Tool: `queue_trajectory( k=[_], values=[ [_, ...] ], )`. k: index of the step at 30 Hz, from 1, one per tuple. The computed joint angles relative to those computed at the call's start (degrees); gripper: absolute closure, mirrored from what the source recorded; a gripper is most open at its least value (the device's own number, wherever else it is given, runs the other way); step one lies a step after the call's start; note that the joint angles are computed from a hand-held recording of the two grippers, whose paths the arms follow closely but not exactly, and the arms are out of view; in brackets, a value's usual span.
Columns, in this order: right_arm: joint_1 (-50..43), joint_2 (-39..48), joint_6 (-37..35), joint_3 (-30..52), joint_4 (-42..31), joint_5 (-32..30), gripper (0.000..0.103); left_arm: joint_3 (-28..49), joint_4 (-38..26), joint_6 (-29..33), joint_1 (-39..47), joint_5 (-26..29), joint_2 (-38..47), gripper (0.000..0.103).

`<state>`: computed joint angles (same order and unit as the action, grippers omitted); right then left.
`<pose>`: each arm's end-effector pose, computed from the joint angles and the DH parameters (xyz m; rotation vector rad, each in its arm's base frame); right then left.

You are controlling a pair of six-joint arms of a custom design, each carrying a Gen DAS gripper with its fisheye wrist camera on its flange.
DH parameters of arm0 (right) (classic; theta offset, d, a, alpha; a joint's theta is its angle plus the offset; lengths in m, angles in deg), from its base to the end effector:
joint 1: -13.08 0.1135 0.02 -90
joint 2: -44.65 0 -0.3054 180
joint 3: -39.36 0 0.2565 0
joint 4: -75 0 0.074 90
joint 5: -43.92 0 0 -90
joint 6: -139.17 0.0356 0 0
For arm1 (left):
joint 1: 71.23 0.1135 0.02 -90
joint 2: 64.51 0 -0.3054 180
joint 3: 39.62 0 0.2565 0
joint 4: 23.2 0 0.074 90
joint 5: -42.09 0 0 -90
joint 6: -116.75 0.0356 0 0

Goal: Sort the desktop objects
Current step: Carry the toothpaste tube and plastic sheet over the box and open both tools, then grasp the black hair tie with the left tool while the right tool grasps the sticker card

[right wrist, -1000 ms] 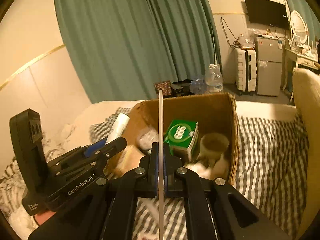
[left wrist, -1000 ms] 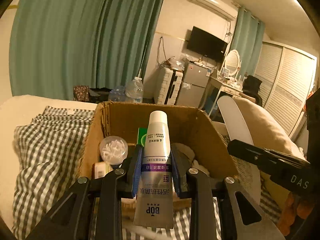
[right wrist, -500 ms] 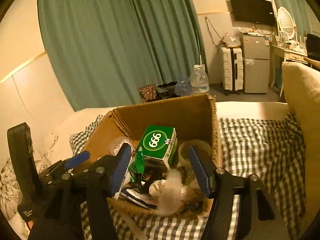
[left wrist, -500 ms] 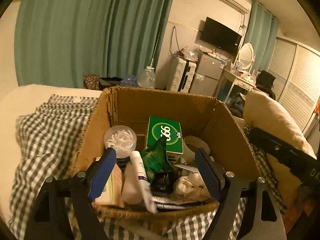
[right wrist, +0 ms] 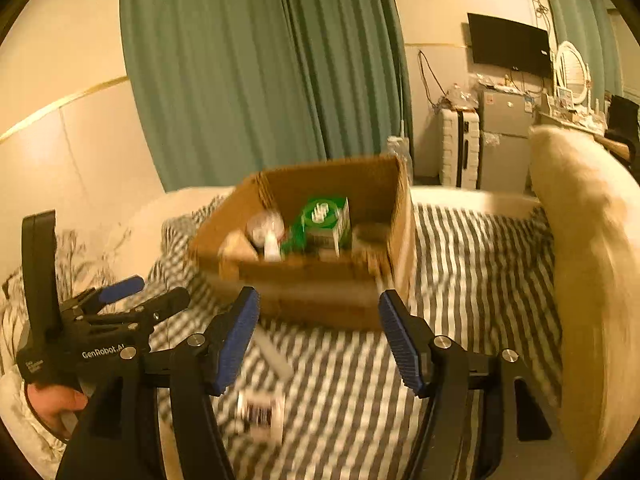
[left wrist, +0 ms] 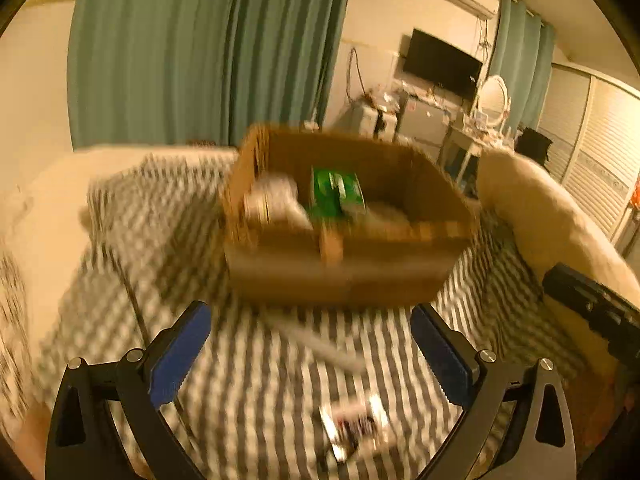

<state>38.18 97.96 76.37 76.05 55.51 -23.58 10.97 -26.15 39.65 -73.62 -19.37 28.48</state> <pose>0.1594 0.0596 0.2220 0.2552 2.1329 0.0972 0.2984 -0.0295 0.1706 0.5396 2.2293 -0.4920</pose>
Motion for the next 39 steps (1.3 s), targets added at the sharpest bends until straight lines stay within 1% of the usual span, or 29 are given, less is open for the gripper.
queue_trajectory(
  k=[2,5,7,9,11,12,13,14,15,16,18,19,23,25,28,31,32,34,36,37,39],
  values=[
    [3.27,-0.15,3.72,-2.24,-0.53,2.20,0.040,-4.17,2.46,1.06,-0.42,-0.15,1.87,0.001],
    [5.83,3.62,6.99,-4.37,1.64,3.94,0.039,-8.21,7.89,0.71,-2.00,-0.77,5.82,0.001],
    [6.14,6.98,7.56,-5.37,3.97,3.06,0.039,-9.56,11.47,0.63,-3.78,-1.34,10.61,0.001],
    [6.85,10.49,7.57,-5.59,5.88,3.72,0.039,-10.30,13.60,1.17,-5.19,-2.01,13.66,0.001],
    [6.87,13.45,7.46,-5.69,7.54,3.58,0.039,-11.28,15.83,1.95,-6.43,-3.83,16.42,0.001],
    [6.52,14.86,7.44,-5.78,8.46,2.89,0.039,-11.91,17.33,2.80,-6.29,-3.86,18.05,0.004],
    [6.34,15.92,7.54,-5.97,9.29,2.40,0.039,-11.95,17.67,4.19,-5.75,-3.35,19.82,0.017],
    [5.77,17.32,7.39,-6.05,10.27,1.61,0.039,-11.82,17.91,5.18,-5.59,-4.34,21.00,0.027],
    [5.48,18.49,7.39,-6.17,11.10,1.21,0.038,-12.09,19.33,5.88,-5.25,-5.96,21.61,0.045],
    [4.92,19.62,7.29,-6.08,11.69,0.56,0.038,-12.37,19.99,6.34,-4.56,-5.64,21.45,0.068],
    [4.12,21.86,7.35,-6.07,13.38,-0.75,0.038,-10.41,15.42,6.77,-2.41,-2.55,20.83,0.095],
    [3.86,22.54,7.37,-6.16,14.12,-1.33,0.038,-9.96,14.62,6.05,-1.51,-1.94,20.47,0.095],
    [4.88,25.73,7.51,-6.52,16.95,-2.18,0.039,-10.63,16.44,4.24,-0.96,-2.63,18.88,0.095],
    [5.46,28.08,7.27,-7.12,20.08,-3.52,0.039,-11.11,17.59,3.17,-0.75,-3.14,18.02,0.095],
    [5.54,33.77,7.14,-7.06,25.17,-6.97,0.039,-9.95,17.26,1.93,0.35,-3.89,17.81,0.095],
    [6.26,40.31,6.72,-5.76,29.85,-8.78,0.038,-8.50,17.35,0.66,2.06,-4.96,18.82,0.095],
    [6.65,42.00,6.47,-5.38,31.51,-9.30,0.036,-8.05,17.09,0.18,2.54,-4.87,18.96,0.095],
    [7.70,45.21,6.09,-4.46,34.00,-9.43,0.021,-7.11,17.18,-0.89,3.22,-5.17,19.80,0.095],
    [9.26,48.12,6.66,-3.01,33.84,-6.52,0.020,-6.53,17.74,-1.34,3.29,-5.62,20.94,0.095],
    [9.25,49.62,6.92,-2.44,34.02,-6.57,0.020,-6.44,18.07,-1.41,3.20,-5.78,21.42,0.095],
    [8.32,52.05,7.76,-1.90,35.09,-8.82,0.020,-6.31,18.52,-1.06,3.87,-4.91,22.33,0.095]
  ],
)
